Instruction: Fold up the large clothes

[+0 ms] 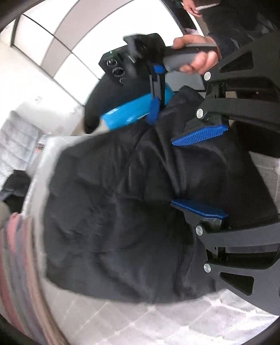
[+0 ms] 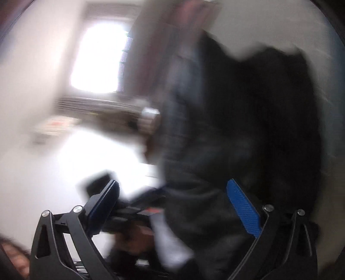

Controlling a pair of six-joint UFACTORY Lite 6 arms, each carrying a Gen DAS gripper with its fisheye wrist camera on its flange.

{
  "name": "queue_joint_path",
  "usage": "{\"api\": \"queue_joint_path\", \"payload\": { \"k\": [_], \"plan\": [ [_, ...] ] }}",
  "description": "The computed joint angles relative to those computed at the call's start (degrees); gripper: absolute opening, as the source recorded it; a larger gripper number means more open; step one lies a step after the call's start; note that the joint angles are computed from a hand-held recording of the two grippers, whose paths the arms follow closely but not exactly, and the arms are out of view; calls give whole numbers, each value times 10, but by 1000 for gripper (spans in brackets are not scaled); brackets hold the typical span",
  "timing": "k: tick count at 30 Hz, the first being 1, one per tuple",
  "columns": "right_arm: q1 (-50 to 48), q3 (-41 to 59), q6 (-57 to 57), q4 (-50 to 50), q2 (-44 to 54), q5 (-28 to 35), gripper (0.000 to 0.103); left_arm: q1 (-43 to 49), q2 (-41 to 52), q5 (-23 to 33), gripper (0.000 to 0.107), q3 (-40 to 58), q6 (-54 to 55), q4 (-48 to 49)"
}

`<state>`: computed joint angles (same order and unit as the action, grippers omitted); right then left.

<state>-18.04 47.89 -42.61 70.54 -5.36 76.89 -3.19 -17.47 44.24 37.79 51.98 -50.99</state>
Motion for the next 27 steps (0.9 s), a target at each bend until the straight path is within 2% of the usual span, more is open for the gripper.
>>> {"api": "queue_joint_path", "payload": {
  "k": [3, 5, 7, 10, 12, 15, 17, 18, 22, 24, 27],
  "plan": [
    [-17, -22, 18, -10, -23, -18, 96, -20, 39, -2, 49, 10, 7, -13],
    [-39, -20, 31, -18, -94, -30, 96, -2, 39, 23, 49, 31, -3, -4],
    [-64, -10, 50, -44, -148, -48, 96, 68, 18, 79, 49, 56, 34, -22],
    [-39, -4, 107, -141, -190, -124, 96, 200, 12, 152, 51, 89, 74, -41],
    [-6, -12, 125, -175, -165, -164, 96, 274, 61, 168, 61, 129, 84, -54],
    [2, -18, 98, -195, -101, -199, 96, 353, 186, 189, 61, 198, 82, -57],
    [-10, -23, 49, -157, -52, -195, 96, 380, 260, 201, 61, 228, 79, -54],
    [-36, -40, 22, -144, -53, -171, 96, 380, 290, 202, 61, 228, 78, -57],
    [-42, -33, -31, -56, 41, -131, 96, 352, 393, 183, 61, 209, 105, -111],
    [-38, -32, -48, -34, 74, -123, 96, 336, 437, 203, 62, 209, 116, -137],
    [-51, -40, -87, -11, 103, -100, 96, 296, 492, 208, 72, 225, 133, -174]
  ]
}}
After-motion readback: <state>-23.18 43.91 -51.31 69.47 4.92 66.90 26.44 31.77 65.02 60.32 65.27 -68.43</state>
